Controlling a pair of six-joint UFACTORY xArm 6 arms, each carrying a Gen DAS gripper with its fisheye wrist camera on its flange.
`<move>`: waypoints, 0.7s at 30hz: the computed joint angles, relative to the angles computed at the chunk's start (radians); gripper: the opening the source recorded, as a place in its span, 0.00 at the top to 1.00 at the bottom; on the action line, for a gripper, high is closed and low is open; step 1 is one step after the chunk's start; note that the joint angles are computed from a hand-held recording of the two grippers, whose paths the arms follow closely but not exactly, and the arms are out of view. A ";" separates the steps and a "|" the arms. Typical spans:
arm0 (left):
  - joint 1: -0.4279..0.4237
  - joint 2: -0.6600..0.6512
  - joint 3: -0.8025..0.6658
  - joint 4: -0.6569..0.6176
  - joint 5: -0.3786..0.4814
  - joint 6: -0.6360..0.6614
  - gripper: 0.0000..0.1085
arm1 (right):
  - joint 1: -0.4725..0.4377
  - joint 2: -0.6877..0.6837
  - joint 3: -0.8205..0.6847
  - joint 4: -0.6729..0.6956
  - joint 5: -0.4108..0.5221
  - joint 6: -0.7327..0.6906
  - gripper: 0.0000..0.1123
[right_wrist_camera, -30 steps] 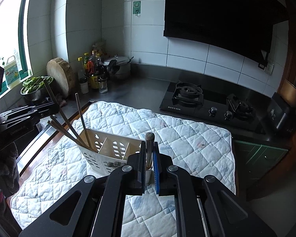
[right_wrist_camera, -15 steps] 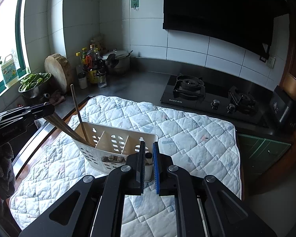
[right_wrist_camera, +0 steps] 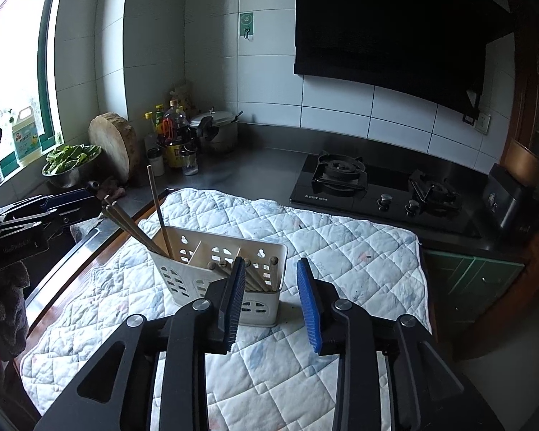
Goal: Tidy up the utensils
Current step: 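Open both tools and pull them back from the holder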
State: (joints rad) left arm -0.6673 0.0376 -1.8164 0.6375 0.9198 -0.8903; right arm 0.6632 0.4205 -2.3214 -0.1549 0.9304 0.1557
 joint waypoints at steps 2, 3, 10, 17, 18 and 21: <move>-0.018 -0.022 0.025 0.018 0.003 -0.012 0.53 | 0.006 -0.079 0.131 -0.014 -0.059 0.018 0.69; -0.024 -0.033 0.038 0.020 0.002 -0.017 0.51 | 0.009 -0.111 0.182 -0.019 -0.081 0.027 0.67; -0.089 -0.109 0.135 0.076 0.023 -0.075 0.37 | 0.040 -0.288 0.468 -0.092 -0.190 0.104 0.55; -0.149 -0.206 0.267 0.161 0.044 -0.181 0.25 | 0.065 -0.433 0.705 -0.190 -0.283 0.222 0.42; -0.158 -0.220 0.285 0.176 0.051 -0.199 0.21 | 0.069 -0.452 0.733 -0.210 -0.292 0.247 0.40; -0.191 -0.265 0.347 0.227 0.084 -0.258 0.16 | 0.082 -0.501 0.810 -0.267 -0.315 0.313 0.37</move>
